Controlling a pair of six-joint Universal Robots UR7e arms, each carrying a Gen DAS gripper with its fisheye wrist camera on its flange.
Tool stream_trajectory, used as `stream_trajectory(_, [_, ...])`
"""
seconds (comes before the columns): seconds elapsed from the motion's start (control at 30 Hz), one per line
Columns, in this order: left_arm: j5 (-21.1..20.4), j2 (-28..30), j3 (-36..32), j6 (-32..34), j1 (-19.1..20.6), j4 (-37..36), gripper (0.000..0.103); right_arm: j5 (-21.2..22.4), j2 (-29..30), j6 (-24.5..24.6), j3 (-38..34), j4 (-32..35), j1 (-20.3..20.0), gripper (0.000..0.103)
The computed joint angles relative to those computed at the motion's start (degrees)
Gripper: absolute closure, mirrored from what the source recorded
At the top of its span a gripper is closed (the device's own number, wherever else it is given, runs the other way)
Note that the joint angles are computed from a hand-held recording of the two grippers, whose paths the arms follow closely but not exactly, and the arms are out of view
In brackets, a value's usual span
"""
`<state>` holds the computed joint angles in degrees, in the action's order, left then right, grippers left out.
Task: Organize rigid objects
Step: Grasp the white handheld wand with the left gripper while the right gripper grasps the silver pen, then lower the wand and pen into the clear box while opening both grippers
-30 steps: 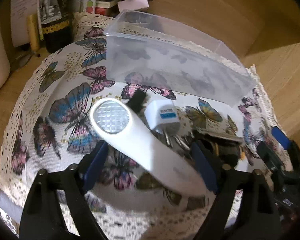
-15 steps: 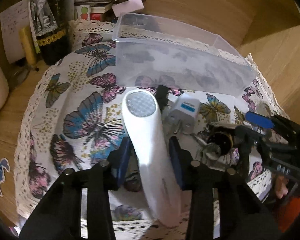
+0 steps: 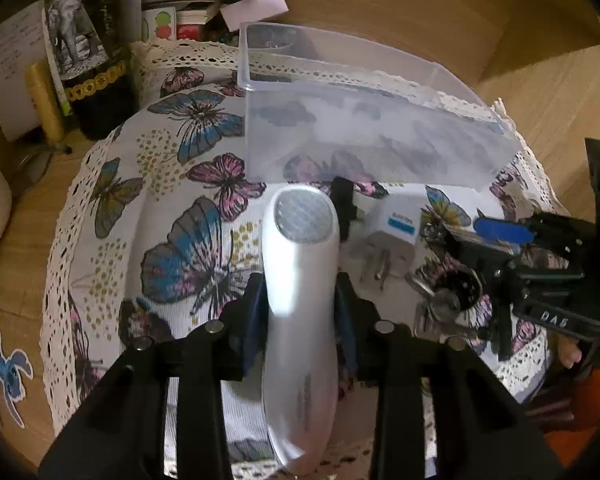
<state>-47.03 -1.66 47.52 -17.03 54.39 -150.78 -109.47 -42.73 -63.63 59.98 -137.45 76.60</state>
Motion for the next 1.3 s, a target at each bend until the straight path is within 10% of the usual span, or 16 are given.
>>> stream_trajectory(0.33, [6.5,6.3,-10.6,5.7,-0.9,5.6,0.062,1.1,1.2,0.9,-0.7,-0.8,0.1,0.088])
stream_trajectory(1.3, [8.1,0.9,1.4,15.5,-5.1,-22.2,0.063,19.8,-8.6,4.9,12.0,-16.2,-1.0,0.089])
